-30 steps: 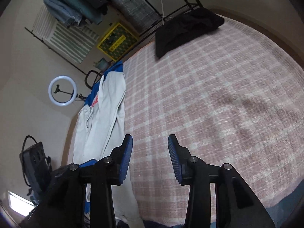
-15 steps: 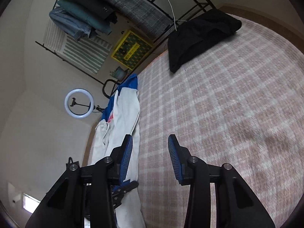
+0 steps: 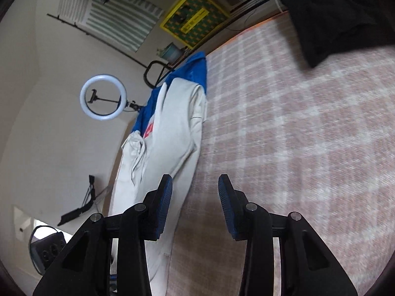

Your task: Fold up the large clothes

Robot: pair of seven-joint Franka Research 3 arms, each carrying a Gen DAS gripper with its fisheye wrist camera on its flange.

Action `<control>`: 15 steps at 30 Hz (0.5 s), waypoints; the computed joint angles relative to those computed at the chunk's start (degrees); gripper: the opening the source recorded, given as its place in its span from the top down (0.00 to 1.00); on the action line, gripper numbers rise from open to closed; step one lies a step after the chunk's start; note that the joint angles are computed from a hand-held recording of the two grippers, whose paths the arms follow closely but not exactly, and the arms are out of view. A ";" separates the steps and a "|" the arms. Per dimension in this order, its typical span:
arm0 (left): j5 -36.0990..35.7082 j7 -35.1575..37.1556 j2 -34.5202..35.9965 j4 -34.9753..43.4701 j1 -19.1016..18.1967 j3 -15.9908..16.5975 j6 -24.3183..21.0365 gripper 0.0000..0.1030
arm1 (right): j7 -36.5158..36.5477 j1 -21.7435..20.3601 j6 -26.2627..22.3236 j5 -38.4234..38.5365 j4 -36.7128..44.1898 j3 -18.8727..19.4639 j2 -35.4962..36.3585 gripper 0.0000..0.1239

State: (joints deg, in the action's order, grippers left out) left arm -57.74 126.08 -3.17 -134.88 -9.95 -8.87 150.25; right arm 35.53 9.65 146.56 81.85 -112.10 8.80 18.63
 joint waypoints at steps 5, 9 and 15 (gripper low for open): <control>-1.87 1.20 -0.85 -0.74 0.43 0.73 -1.08 0.99 | 2.91 1.56 3.42 -4.47 5.18 1.05 4.44 0.69; -2.52 1.80 -2.09 -1.81 0.60 1.09 -1.62 0.99 | 2.22 0.50 3.85 -3.25 7.41 2.86 6.56 0.69; -5.16 4.08 -1.21 -1.25 0.59 1.84 -3.05 0.99 | -0.81 -0.38 1.02 -4.44 5.36 3.05 4.00 0.72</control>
